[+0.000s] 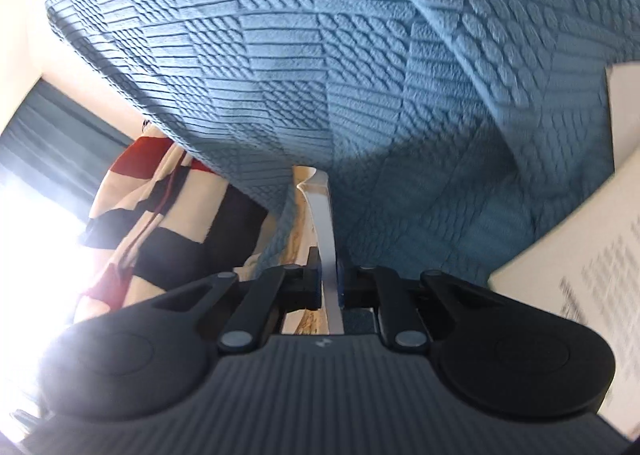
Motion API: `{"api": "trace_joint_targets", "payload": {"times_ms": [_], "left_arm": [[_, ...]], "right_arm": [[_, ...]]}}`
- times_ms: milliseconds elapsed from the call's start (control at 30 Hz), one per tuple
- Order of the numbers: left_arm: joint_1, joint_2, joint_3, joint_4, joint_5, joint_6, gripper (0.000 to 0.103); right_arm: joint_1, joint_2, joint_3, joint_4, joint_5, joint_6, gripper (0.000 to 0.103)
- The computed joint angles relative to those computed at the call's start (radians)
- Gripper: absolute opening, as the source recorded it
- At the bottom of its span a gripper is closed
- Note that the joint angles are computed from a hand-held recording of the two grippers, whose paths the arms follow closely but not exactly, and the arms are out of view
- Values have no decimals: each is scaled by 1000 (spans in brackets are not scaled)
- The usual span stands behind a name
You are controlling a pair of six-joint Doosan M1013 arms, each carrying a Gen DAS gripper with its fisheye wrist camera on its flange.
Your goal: Organize objects
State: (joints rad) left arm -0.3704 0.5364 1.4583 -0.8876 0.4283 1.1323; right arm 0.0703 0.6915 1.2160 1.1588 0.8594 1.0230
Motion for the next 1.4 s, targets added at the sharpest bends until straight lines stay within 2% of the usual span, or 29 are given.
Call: {"api": "trace_joint_targets", "payload": {"times_ms": [133,267,333,433,500,567,700,800,833,967,1100,1167,1400], "left_arm": [[4,-12,62,-181,-26,97,75],[13,1,98,-463,-15,293,74],[18,12,97,-535,-11,342,73],[23,16,117,-730,-18,512,71],[28,20,125,-816,-13,582,65],[33,19,123,-790,-9,575,60],[35,18,91,-531,-6,400,34],[35,9,85,-471,-18,384,26],[32,0,90,-440,-28,378,25],[20,-32,67,-183,-78,247,21],[18,-64,61,-80,-96,256,19],[22,-69,53,-74,-79,274,19],[37,-94,77,-189,-25,447,20]], "right_arm": [[16,-24,49,41,-47,44,10],[25,-44,84,62,-71,76,10],[33,-51,98,83,-83,84,10],[37,-72,132,91,-96,99,10],[38,-88,158,89,-104,118,10],[41,-100,181,80,-117,132,9],[46,-119,216,75,-147,136,9],[51,-128,222,45,-168,134,10],[54,-131,224,36,-175,127,10],[65,-151,234,23,-199,63,11],[66,-172,247,51,-208,4,12],[65,-183,255,72,-208,-28,13],[74,-233,302,73,-249,-76,14]]}}
